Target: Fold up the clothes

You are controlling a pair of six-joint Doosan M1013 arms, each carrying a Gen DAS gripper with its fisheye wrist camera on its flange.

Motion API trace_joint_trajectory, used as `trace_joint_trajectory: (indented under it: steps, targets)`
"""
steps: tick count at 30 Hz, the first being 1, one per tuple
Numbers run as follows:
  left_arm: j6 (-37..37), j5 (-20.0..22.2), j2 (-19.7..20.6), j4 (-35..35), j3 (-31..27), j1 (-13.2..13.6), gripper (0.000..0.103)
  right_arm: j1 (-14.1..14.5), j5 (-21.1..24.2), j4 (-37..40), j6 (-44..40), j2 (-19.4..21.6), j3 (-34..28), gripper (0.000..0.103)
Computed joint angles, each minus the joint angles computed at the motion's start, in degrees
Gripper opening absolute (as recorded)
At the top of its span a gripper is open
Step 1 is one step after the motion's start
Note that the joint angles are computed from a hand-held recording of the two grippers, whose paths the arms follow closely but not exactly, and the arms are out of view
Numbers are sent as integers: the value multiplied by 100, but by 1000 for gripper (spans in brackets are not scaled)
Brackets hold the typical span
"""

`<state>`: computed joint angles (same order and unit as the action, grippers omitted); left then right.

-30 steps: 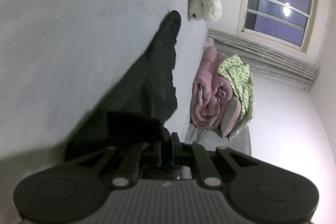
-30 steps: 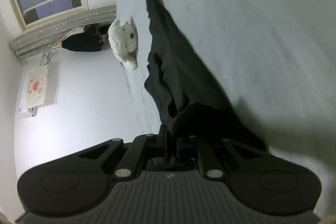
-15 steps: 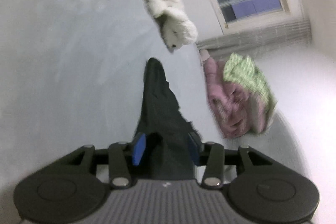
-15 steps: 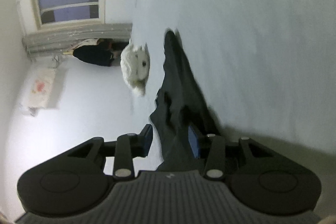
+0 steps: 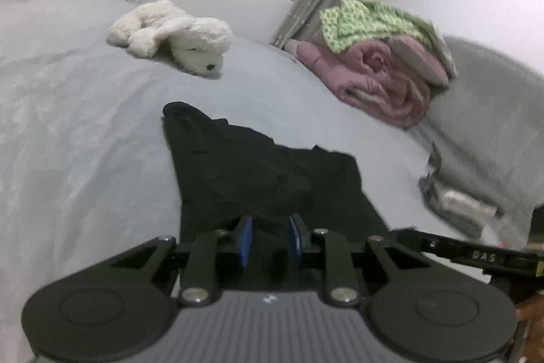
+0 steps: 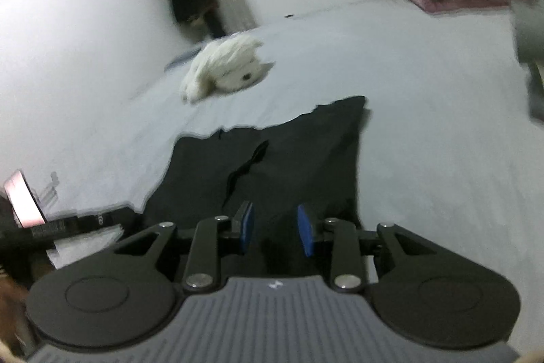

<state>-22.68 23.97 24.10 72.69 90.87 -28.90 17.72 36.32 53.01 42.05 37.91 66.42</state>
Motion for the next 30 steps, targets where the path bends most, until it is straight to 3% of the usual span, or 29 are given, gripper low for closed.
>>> trace_joint_trajectory:
  steps: [2, 4, 6, 8, 14, 17, 20, 21, 22, 23, 25, 28, 30]
  targets:
    - [435, 203, 52, -306, -77, -28, 23, 35, -141, -376, 26, 57, -18, 26]
    - [601, 711, 52, -558, -118, -44, 23, 45, -312, -775, 289, 96, -43, 18]
    - [716, 1280, 51, -795, -166, -42, 23, -7, -371, -887, 607, 166, -136, 17]
    - [629, 1479, -6, -822, -124, -18, 23, -79, -358, -798, 857, 197, -200, 17]
    - [-863, 1027, -288, 449, 230, -40, 23, -157, -350, 12, 372, 63, -49, 22]
    - [-924, 471, -255, 745, 234, -32, 23, -101, -255, -30, 264, 71, -77, 22]
    - [47, 100, -127, -93, 108, -7, 23, -35, -219, -477, 494, 138, -161, 22]
    - [571, 239, -71, -575, 32, -20, 23, -34, -200, -625, 624, 166, -191, 22]
    - [1045, 405, -12, -1006, -46, -34, 23, -42, -211, -824, 834, 191, -224, 16]
    - [1352, 663, 29, -1282, -103, -44, 17, -53, -226, -1038, 1065, 214, -258, 13]
    - [1351, 772, -5, -1462, -66, -6, 11, -73, -239, -1473, 1534, 265, -331, 17]
    - [1278, 949, -156, -1677, 29, 12, 25, -187, 17, -1285, 1631, 247, -364, 26]
    - [1274, 568, -318, -2066, 204, 116, 30, -293, 371, -1002, 1647, 233, -390, 26]
